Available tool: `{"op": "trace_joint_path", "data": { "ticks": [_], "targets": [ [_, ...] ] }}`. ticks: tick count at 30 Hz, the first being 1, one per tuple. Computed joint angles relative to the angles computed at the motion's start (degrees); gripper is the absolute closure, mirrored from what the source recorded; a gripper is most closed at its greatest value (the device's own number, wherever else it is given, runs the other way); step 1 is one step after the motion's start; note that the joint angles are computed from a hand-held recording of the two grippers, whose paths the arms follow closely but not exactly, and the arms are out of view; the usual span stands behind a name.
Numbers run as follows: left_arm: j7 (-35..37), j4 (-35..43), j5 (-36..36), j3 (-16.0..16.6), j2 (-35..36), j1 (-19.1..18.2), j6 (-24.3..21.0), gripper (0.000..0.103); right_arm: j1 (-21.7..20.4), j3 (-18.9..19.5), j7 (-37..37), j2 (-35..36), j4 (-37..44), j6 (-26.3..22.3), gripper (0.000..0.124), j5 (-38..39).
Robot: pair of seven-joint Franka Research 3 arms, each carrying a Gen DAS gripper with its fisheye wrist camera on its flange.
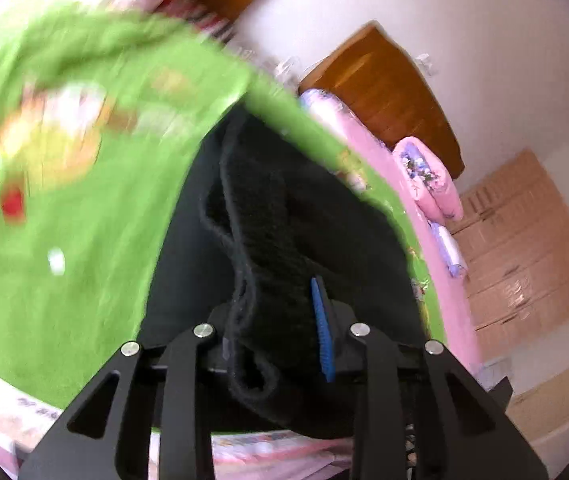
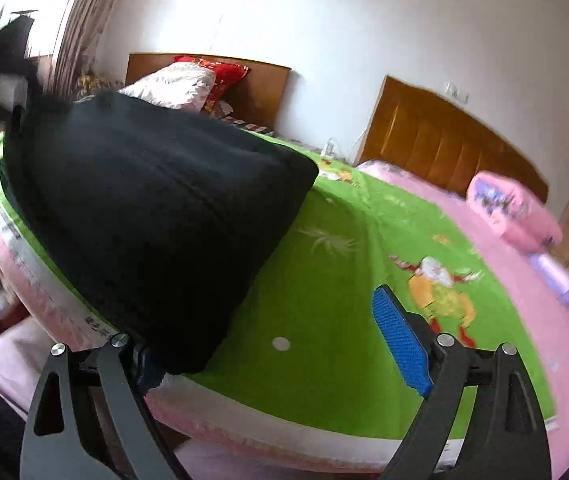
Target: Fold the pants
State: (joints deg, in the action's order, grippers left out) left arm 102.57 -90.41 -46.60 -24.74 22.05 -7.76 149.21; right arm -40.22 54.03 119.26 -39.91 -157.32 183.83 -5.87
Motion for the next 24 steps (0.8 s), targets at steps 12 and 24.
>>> {"op": "trace_joint_path", "data": {
  "ticks": [12,24],
  "targets": [
    [-2.1,-2.8,4.7,3.3,-3.9,-2.8,2.6,0.074,1.6,-1.8,1.3,0.7,1.0,-3.3,0.038,-4.3],
    [-0.5,-5.9,4.4,1.0,-4.6,-1.2,6.9,0.072,6.5,-7.7,-0.8,5.3,-0.2,0.1,0.038,-2.7]
  ]
}}
